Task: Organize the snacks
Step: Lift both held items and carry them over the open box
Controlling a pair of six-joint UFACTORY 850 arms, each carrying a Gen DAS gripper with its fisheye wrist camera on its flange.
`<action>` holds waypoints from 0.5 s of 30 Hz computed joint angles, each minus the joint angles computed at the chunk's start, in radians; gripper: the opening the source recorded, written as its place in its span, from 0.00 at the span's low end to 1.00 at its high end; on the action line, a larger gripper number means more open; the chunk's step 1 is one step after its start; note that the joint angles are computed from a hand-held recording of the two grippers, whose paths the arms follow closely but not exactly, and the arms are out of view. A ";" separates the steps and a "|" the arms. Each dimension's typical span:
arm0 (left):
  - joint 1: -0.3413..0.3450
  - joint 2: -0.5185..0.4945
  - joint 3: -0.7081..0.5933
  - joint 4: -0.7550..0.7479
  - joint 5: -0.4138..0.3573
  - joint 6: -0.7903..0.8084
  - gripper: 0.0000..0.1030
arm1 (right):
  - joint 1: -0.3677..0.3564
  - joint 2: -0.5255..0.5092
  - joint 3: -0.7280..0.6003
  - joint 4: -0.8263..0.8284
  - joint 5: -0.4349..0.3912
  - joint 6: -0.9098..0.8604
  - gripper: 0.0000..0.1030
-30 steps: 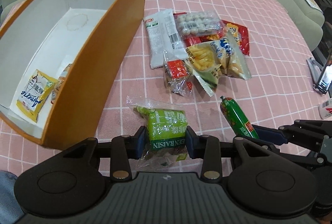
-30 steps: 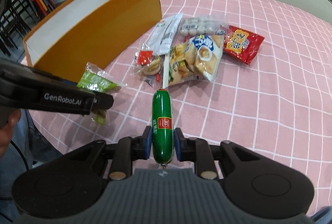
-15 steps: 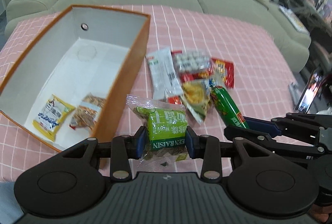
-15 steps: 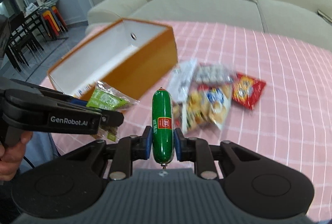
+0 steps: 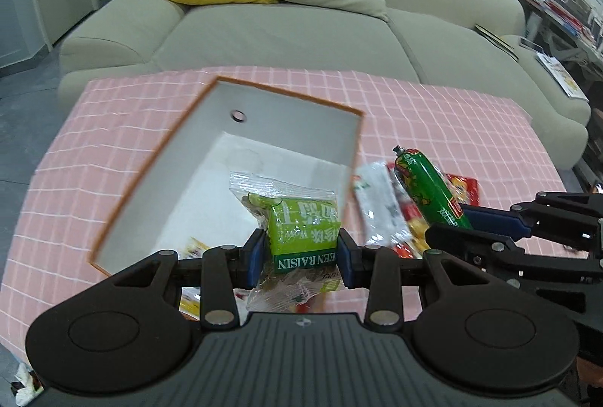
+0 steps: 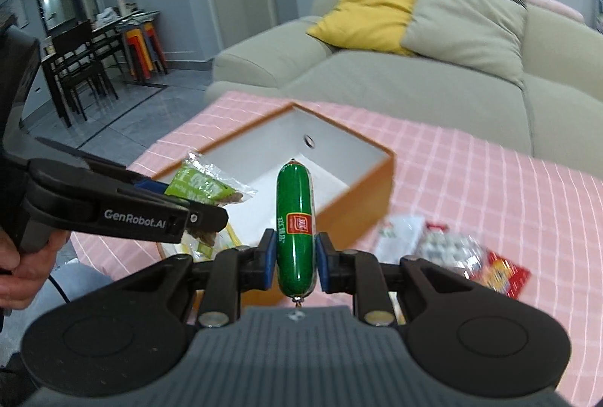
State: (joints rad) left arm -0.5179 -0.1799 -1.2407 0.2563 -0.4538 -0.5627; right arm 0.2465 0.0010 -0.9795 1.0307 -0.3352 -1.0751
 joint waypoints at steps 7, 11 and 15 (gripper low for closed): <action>0.035 -0.023 -0.039 0.017 -0.048 0.040 0.42 | 0.042 -0.081 -0.097 0.001 -0.023 -0.004 0.18; 0.058 -0.064 -0.079 -0.045 -0.101 0.134 0.42 | 0.066 -0.140 -0.151 -0.069 -0.026 0.041 0.18; 0.075 -0.108 -0.115 -0.078 -0.159 0.196 0.42 | 0.089 -0.206 -0.204 -0.207 -0.026 0.145 0.18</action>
